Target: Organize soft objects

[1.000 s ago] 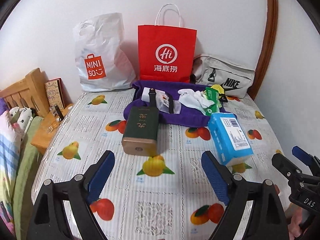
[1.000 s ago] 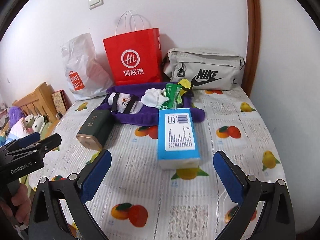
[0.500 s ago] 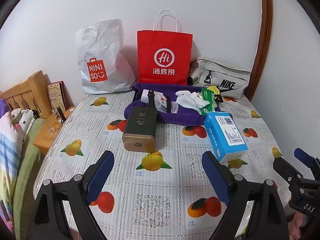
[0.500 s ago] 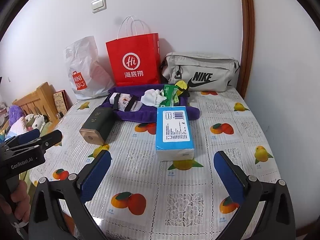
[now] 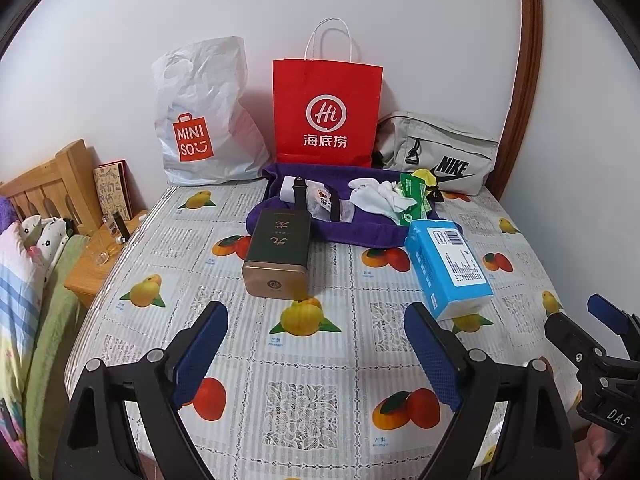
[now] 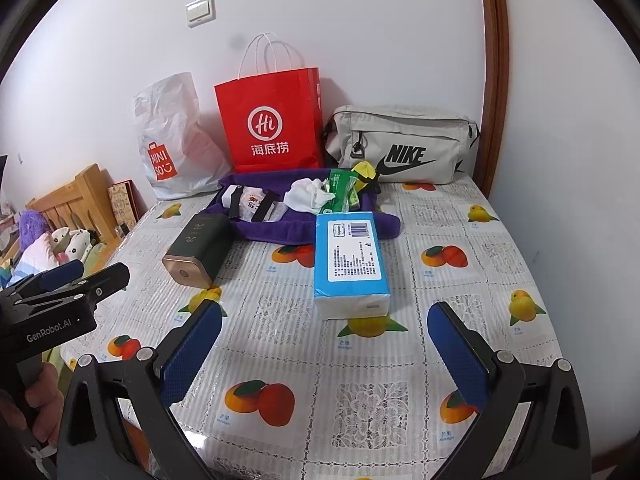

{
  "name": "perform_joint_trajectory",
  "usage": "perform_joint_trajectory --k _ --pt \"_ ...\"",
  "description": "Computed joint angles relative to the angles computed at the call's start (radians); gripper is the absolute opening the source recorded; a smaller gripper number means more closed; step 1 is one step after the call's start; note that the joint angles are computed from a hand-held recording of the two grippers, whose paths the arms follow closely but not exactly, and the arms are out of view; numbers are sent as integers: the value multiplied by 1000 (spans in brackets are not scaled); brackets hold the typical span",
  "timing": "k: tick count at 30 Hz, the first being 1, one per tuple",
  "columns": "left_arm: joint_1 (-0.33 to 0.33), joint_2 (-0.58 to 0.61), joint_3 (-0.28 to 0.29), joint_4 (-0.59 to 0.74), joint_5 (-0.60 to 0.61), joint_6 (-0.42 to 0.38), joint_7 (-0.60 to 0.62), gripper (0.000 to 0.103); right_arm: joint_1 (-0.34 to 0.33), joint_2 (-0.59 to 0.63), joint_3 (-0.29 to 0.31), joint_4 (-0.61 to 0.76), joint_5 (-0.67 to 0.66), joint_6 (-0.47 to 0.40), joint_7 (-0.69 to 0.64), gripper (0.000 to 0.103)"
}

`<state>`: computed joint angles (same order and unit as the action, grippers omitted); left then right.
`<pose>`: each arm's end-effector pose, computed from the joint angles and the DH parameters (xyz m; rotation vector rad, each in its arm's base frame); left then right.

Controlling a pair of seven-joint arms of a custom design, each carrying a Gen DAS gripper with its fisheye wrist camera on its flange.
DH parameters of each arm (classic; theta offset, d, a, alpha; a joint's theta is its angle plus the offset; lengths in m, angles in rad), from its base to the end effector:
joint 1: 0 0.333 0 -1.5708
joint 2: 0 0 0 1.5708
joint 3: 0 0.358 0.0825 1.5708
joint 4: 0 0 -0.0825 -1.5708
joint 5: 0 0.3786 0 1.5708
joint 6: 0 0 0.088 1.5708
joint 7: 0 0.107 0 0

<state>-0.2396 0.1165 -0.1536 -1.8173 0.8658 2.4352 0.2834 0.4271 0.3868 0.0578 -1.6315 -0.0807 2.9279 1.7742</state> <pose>0.5895 -0.2371 0.5718 -1.9770 1.3604 -0.6453 0.6442 0.3364 0.5480 -1.8615 1.3202 -0.5140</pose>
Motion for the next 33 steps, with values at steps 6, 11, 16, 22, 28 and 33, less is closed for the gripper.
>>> perform_joint_trajectory --k 6,11,16,22,28,33 --pt "-2 2 -1 3 1 -7 0 90 4 -4 -5 -6 -3 1 5 101" --pt "-2 0 -1 1 -6 -11 8 90 -2 -7 0 -10 1 -4 2 101" --pt "-2 -3 -2 -2 -6 -9 8 90 -5 -7 3 -11 4 -2 -3 101" --pt "-2 -2 -2 -1 -3 -14 3 90 -1 -9 -2 -12 0 -6 2 101" --pt "2 -7 -2 -8 -5 -9 3 90 -4 -8 1 -12 2 -5 -2 101" --pt "5 -11 -3 -15 -2 -3 3 90 -5 -9 2 -14 3 -3 -3 101"
